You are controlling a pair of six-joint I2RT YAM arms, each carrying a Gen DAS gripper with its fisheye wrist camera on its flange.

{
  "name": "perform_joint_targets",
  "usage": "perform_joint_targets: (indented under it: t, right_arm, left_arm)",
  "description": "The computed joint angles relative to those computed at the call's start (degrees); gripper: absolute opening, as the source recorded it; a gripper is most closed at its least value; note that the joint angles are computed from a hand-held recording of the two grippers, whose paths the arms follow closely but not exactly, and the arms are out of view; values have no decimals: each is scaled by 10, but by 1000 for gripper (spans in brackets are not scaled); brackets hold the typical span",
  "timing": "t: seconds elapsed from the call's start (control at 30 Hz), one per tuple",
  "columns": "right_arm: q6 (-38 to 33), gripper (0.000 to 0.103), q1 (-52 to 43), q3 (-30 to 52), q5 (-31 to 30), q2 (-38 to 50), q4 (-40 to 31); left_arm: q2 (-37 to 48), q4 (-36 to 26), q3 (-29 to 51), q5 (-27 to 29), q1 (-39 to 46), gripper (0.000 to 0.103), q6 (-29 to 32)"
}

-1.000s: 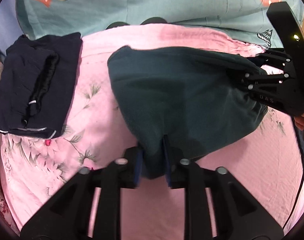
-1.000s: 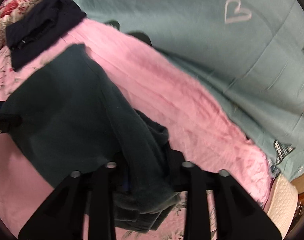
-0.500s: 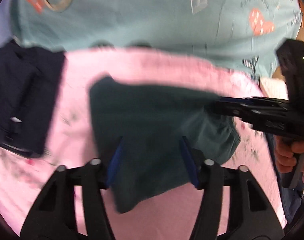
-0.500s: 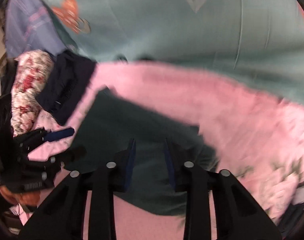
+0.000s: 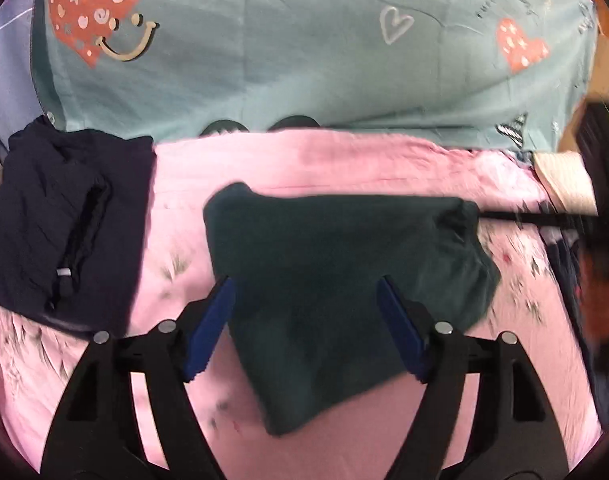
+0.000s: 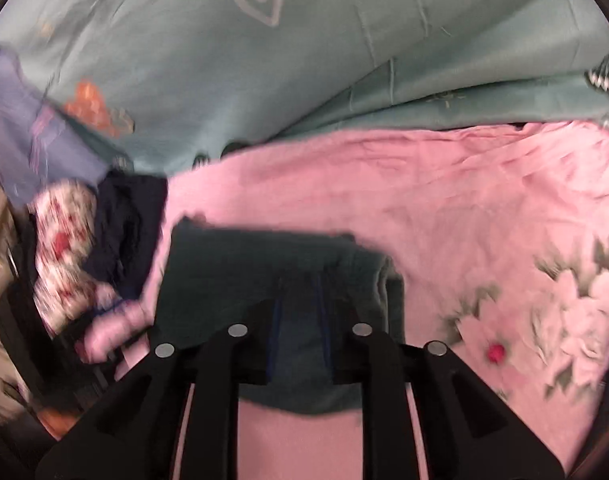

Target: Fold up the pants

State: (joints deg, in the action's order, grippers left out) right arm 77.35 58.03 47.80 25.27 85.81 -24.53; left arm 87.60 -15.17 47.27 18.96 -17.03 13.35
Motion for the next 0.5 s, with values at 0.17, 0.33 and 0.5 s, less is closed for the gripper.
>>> perform_joint_targets:
  t: [0.17,0.33,0.5]
  right_arm:
    - [78,16,36,3,-30,87,-31]
    - [88,18,32,44,-50,82,-94]
    - [67,20,30,87,4,54,-166]
  left_arm:
    - [146,-16,79,-62,-8,75,-40]
    - [147,-11,79,-84,-8,76,-26]
    - [21,-10,7,-22,11,76,-26]
